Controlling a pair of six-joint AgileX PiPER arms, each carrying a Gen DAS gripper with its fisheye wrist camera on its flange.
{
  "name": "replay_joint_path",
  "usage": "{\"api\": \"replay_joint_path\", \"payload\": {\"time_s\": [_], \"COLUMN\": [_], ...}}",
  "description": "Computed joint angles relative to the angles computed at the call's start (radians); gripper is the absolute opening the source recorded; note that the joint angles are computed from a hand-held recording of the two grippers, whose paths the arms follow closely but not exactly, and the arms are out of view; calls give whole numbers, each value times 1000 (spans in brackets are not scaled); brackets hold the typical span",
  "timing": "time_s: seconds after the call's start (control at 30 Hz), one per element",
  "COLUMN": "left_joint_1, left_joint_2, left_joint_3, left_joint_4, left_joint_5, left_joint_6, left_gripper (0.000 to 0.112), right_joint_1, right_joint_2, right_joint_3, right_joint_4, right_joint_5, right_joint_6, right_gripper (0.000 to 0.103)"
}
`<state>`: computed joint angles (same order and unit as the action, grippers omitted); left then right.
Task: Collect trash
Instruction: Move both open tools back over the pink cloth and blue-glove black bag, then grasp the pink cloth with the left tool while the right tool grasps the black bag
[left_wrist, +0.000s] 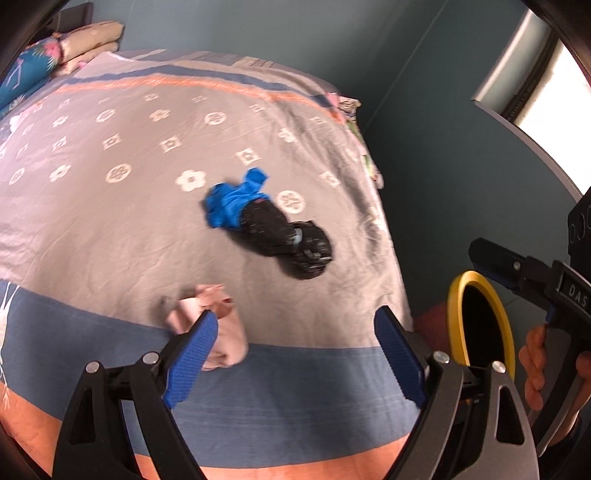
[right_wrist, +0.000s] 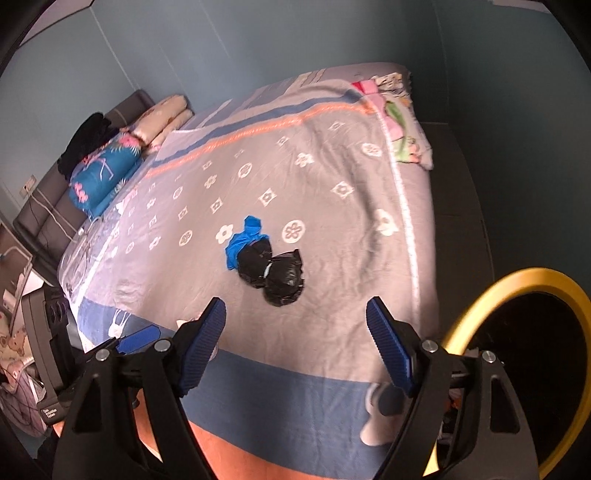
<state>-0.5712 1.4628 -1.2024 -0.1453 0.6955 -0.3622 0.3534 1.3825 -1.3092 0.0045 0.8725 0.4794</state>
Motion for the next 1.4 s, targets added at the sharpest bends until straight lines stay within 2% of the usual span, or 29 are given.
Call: {"api": "replay_joint_path", "payload": {"time_s": [0.3, 0.53, 0.93, 1.13, 1.27, 1.4], "left_joint_1": [117, 155, 197, 188, 191, 170], "left_joint_2": [14, 47, 103, 99, 109, 137], "left_joint_3": [96, 149, 176, 185, 186, 172], "left_joint_4": [-123, -212, -335, -326, -345, -290], "left_joint_5": [-43, -85, -124, -152, -158, -172], "left_joint_6": [131, 210, 324, 323, 345, 313], "left_gripper": [83, 83, 83, 83, 83, 79], "right_joint_1": [36, 38, 47, 41, 24, 21], "right_joint_2": [220, 365, 652, 830, 964, 1093], "right_joint_3": [-147, -262, -560, -796, -993, -1199], "right_joint_4": [2, 48, 122, 139, 184, 211], "right_joint_5": [-9, -8, 29, 105, 204, 310], "right_joint_6": [-20, -83, -175, -229, -293, -333], "right_gripper": [75, 75, 75, 75, 75, 75]}}
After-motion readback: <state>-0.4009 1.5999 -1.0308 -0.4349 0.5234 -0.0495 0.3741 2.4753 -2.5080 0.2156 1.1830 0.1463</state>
